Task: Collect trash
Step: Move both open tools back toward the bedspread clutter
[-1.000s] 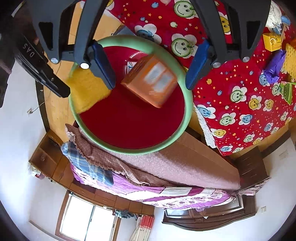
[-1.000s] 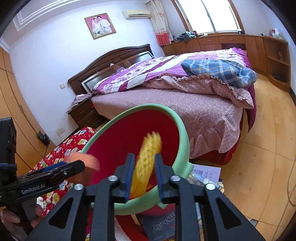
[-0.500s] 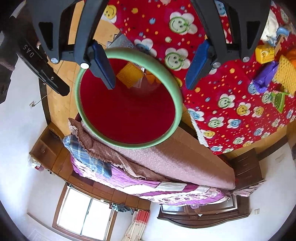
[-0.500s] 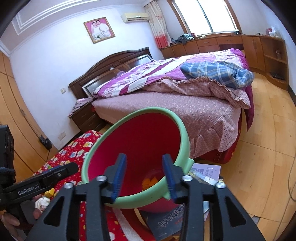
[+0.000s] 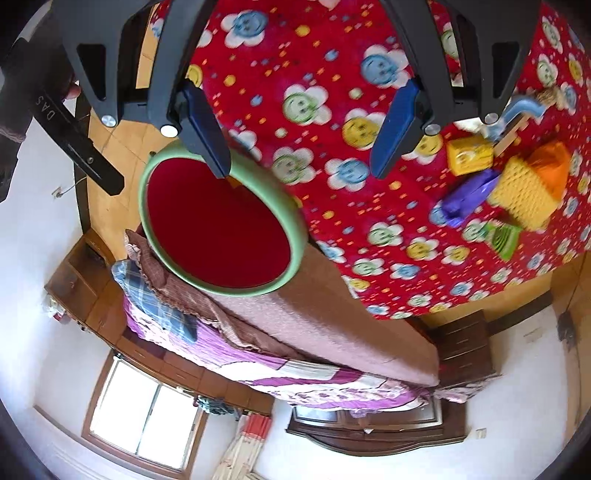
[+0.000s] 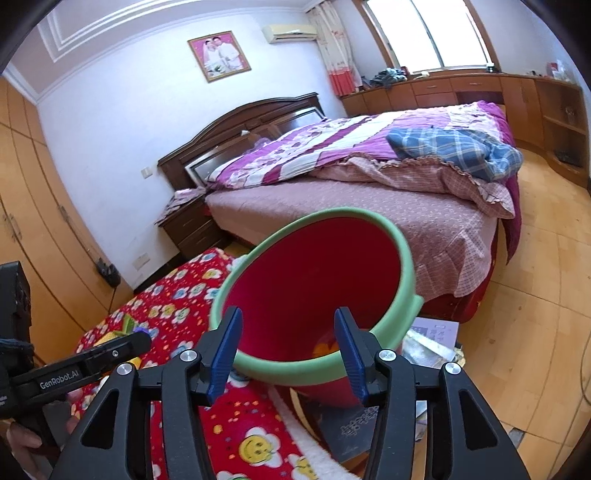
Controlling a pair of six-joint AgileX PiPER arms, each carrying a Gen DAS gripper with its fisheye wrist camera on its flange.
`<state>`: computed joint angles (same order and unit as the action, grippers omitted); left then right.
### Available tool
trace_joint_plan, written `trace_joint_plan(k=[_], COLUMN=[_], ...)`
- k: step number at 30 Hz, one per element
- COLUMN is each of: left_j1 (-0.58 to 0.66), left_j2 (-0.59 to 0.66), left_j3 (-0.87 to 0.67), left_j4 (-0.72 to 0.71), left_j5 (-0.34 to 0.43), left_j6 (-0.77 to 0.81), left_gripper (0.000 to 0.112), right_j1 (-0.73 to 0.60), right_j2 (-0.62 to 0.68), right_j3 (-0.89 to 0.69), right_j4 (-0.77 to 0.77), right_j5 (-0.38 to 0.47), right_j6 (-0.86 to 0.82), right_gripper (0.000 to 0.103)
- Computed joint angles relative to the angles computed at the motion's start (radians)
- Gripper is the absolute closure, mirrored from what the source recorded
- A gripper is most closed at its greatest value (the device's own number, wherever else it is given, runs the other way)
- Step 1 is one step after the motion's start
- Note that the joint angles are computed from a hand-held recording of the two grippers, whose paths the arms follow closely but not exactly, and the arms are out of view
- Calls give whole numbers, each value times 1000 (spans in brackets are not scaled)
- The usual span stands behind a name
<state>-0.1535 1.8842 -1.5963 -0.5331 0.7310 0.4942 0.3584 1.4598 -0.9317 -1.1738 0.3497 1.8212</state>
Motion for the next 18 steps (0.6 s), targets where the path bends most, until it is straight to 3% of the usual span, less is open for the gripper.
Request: trace_joint_plan(k=[18], left_j1=[202], left_j2=[-58], left_j3=[65], left_j4=[13], left_j5=[-17], left_j6=[55], left_gripper=[35], right_j1=[120], right_j2=[89], right_j3=[-108], right_j4=[158], right_j5=[45], right_j6=[-137], right_gripper=[47])
